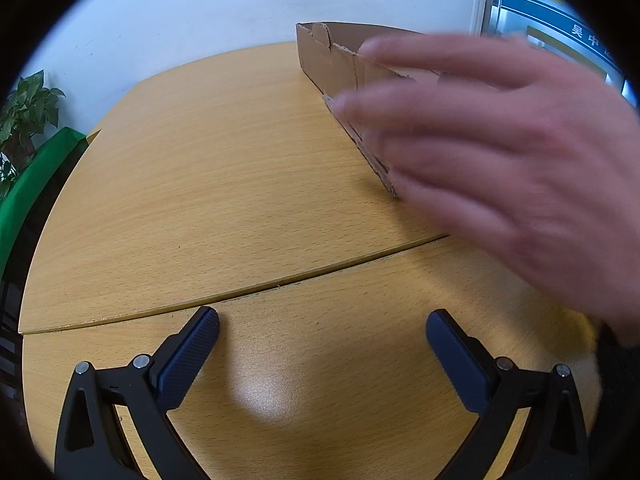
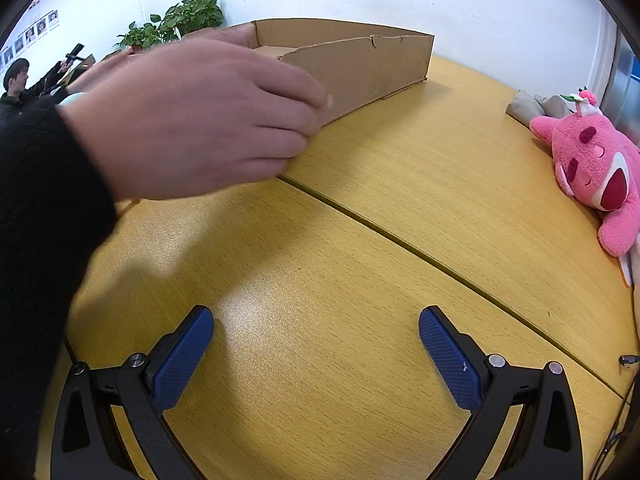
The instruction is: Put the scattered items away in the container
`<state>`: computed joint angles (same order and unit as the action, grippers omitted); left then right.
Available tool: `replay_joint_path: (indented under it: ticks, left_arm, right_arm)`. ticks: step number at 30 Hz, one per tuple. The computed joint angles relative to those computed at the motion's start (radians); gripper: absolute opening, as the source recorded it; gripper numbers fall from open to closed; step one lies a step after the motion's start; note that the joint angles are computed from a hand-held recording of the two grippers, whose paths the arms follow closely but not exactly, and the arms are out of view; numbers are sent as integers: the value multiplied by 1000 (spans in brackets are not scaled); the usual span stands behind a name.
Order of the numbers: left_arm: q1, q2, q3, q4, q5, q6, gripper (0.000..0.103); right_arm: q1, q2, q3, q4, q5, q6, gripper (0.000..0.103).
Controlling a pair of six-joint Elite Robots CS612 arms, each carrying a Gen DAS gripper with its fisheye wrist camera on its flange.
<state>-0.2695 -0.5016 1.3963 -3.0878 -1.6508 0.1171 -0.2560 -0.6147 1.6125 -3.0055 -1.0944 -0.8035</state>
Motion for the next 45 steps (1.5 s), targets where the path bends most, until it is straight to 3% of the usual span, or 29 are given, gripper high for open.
replay_joint_path:
  ticks: [22,26,28,34,45]
  left_arm:
    - [0,1,-1,0,1,0,103]
    - [-4,-1,4,-6,20,-21,103]
    - [-11,-6,17,-16,51,-64,103]
    - [-33,-22,50,-33,122,-159,103]
    - [-46,-20,49,-33,159,-207,103]
  right_arm:
    - [-1,0,0,2,2,-4,103]
    - [6,2,-1,-17,-14,29,103]
    - [12,3,3,-38,-31,70,103]
    - [58,-3,59,-197,-199,372,103]
    - [84,3,48,-217,-268,482,103]
